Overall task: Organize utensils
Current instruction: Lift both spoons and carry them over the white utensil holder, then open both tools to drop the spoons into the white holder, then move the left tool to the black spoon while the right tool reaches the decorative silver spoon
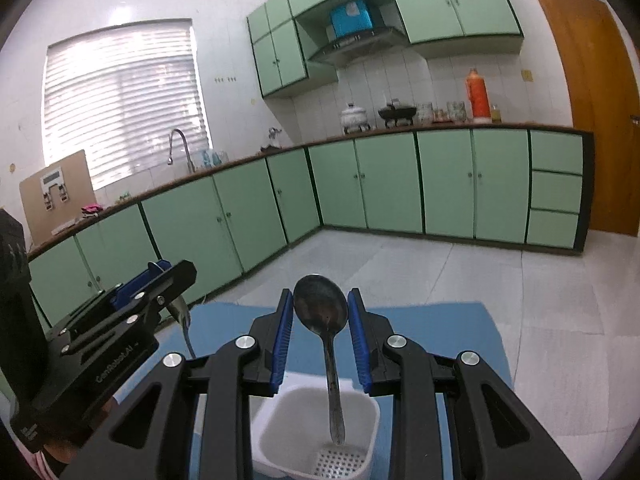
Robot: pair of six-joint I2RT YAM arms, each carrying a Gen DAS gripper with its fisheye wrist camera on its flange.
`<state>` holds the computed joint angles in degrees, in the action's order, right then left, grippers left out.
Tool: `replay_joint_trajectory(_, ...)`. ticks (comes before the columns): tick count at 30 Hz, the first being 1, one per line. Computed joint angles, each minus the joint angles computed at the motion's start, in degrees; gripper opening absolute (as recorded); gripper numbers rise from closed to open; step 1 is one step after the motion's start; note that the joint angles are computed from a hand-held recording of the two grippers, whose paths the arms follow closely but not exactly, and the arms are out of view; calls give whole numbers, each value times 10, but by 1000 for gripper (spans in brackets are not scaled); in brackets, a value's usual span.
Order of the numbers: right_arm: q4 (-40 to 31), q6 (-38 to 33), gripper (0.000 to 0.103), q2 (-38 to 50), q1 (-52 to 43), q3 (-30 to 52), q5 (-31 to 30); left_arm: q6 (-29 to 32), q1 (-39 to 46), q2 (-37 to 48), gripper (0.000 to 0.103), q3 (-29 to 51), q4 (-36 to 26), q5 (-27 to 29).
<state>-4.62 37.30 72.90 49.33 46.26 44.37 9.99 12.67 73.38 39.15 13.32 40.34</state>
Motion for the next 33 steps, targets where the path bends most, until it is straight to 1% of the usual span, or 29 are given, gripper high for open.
replay_joint_trajectory(4,9,21,28,12,-7,-18,-15,28,12,29,33,-9,7,3)
replay_joint_trajectory(11,18,52,28,32,-6,-41,-24,58,27,50,33,-10,-11,6)
replay_joint_trajectory(14,12,65,29,29,4,-47,-12,63,27,43,34,-13,-15,2)
replay_joint_trajectory(19,-12,79,43,20,21,-46,19,67,43,28,48,-15,-35,13)
replay_joint_trajectory(22,-38,104,48,1,38,-52,44,74,64,10,62,-18,-56,33)
replay_joint_trajectory(23,-54,117,53,-9,49,-54,58,77,74,4,69,-19,-64,43)
replay_joint_trajectory(24,-69,130,58,-16,58,-56,71,80,91,-5,73,-21,-76,58)
replay_joint_trajectory(25,-88,146,60,-22,69,-56,85,86,107,-11,75,-20,-91,73)
replay_joint_trajectory(26,-116,169,63,-30,84,-56,102,91,117,-18,79,-20,-105,81)
replay_joint_trajectory(27,-144,193,66,-34,99,-54,115,104,135,-27,83,-19,-128,94)
replay_joint_trajectory(28,-166,213,68,-37,111,-53,124,120,156,-37,84,-20,-150,111)
replay_joint_trajectory(29,-201,245,74,-39,131,-49,139,131,168,-42,87,-21,-163,120)
replay_joint_trajectory(30,-235,278,77,-38,149,-44,152,154,193,-55,88,-24,-192,134)
replay_joint_trajectory(31,-271,314,78,-34,167,-38,165,172,207,-61,89,-26,-211,143)
replay_joint_trajectory(32,-320,366,79,-26,192,-29,179,207,232,-67,90,-25,-247,158)
replay_joint_trajectory(33,-360,408,81,-20,211,-23,185,228,245,-70,90,-22,-270,160)
